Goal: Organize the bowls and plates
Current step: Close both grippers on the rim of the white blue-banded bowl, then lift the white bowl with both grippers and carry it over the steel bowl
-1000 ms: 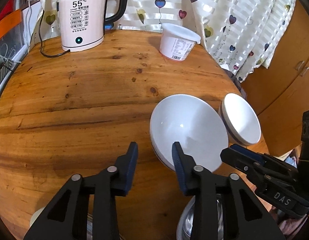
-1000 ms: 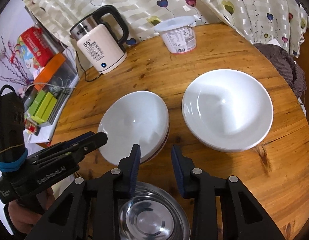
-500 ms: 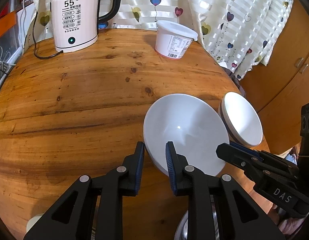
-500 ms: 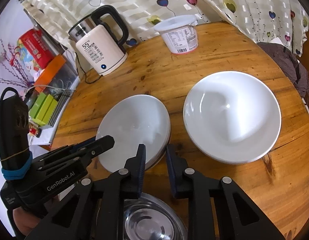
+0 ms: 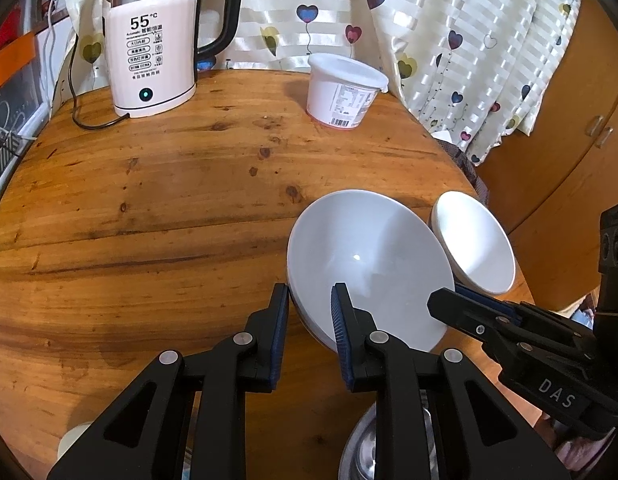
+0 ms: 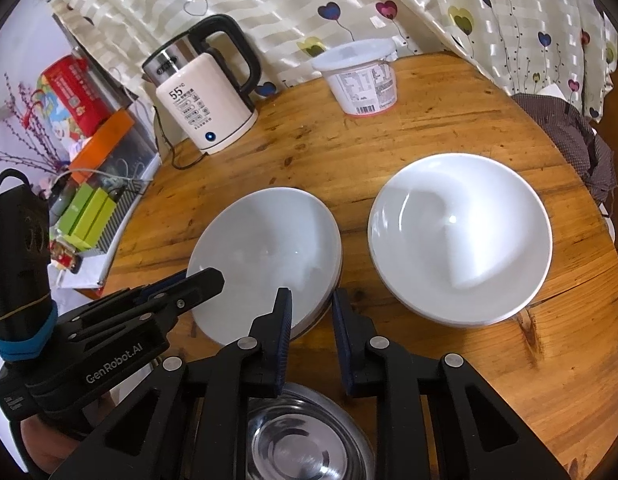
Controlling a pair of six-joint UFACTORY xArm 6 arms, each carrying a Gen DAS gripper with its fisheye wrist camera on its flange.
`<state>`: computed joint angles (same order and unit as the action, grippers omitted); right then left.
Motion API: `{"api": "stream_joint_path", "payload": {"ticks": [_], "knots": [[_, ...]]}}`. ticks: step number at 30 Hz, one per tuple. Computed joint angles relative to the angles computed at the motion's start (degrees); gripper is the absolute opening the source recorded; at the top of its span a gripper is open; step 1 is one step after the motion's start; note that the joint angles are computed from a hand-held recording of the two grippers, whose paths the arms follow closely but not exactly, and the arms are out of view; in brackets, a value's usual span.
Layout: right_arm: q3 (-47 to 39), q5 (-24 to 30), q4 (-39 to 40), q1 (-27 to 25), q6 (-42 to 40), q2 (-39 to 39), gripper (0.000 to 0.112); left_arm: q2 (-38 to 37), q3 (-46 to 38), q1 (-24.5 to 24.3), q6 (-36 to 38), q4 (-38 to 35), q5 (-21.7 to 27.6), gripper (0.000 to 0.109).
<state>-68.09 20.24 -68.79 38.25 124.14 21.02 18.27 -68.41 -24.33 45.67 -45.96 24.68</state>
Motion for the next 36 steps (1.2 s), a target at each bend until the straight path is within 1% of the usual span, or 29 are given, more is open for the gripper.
{"api": "stream_joint_path", "payload": {"ticks": [12,29,36], "knots": [[1.21,4.42,0.50,2.93,-0.70,-3.60,0.020,-5.55,4.64,-0.41,2.62,-2.58,-1.26,0.023],[3.52,12.88,3.42,10.26,-0.83,-8.60,0.020,-15.70,14.40,-0.79,7.55,-6.93,-1.73,0.023],[4.65,14.65,4.66,12.75,0.06,-9.35,0.020,-19.27,19.14,-1.14,8.73,-7.67,-2.03,0.023]]}}
